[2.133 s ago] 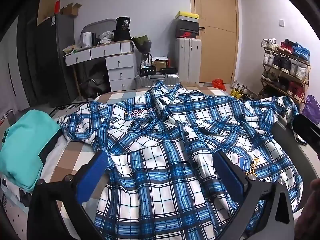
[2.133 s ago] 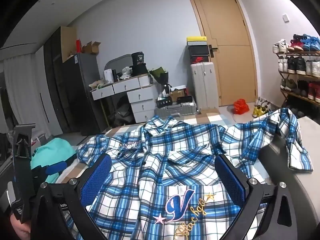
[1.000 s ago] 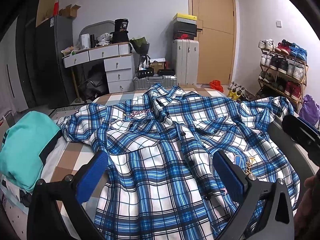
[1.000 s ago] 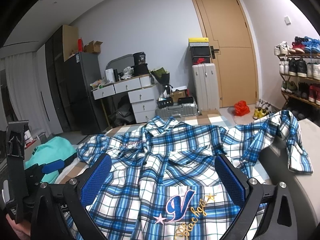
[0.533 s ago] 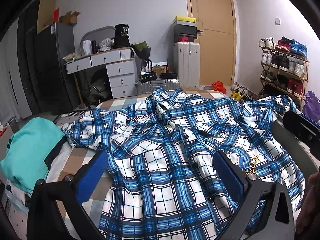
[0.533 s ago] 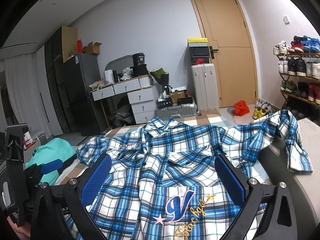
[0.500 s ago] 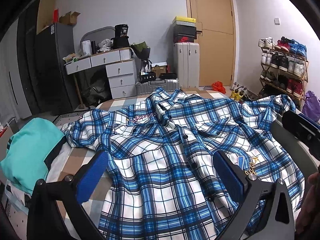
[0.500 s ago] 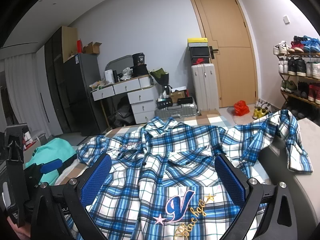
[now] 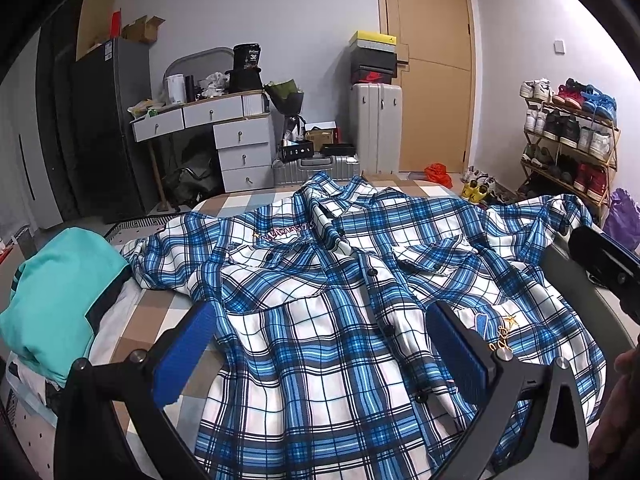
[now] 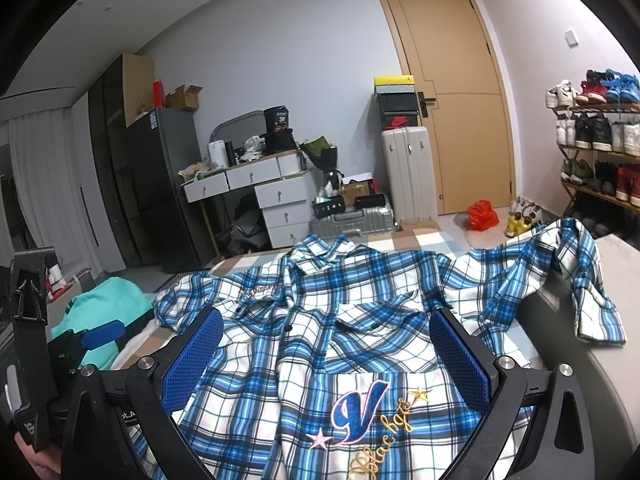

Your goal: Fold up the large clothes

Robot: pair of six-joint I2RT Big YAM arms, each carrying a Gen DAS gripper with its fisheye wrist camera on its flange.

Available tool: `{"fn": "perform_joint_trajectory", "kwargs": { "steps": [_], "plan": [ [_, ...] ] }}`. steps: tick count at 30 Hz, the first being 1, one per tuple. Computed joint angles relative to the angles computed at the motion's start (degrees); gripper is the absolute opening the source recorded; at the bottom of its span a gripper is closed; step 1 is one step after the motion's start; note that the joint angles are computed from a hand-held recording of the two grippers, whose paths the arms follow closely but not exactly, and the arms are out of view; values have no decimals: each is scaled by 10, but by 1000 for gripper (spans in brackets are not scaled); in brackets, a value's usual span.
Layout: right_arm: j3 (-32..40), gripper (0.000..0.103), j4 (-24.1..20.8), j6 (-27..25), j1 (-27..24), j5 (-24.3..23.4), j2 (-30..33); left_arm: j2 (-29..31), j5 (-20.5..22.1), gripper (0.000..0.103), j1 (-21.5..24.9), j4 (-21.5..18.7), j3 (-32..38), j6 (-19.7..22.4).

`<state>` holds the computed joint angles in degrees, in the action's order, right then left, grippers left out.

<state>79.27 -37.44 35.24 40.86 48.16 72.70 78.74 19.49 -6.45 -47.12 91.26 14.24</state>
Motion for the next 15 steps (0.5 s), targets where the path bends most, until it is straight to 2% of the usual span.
{"fn": "perform_joint_trajectory", "kwargs": {
  "steps": [15],
  "plan": [
    [0,103,1,5,0,0,0,7,6,102,0,-16,8,0]
  ]
}}
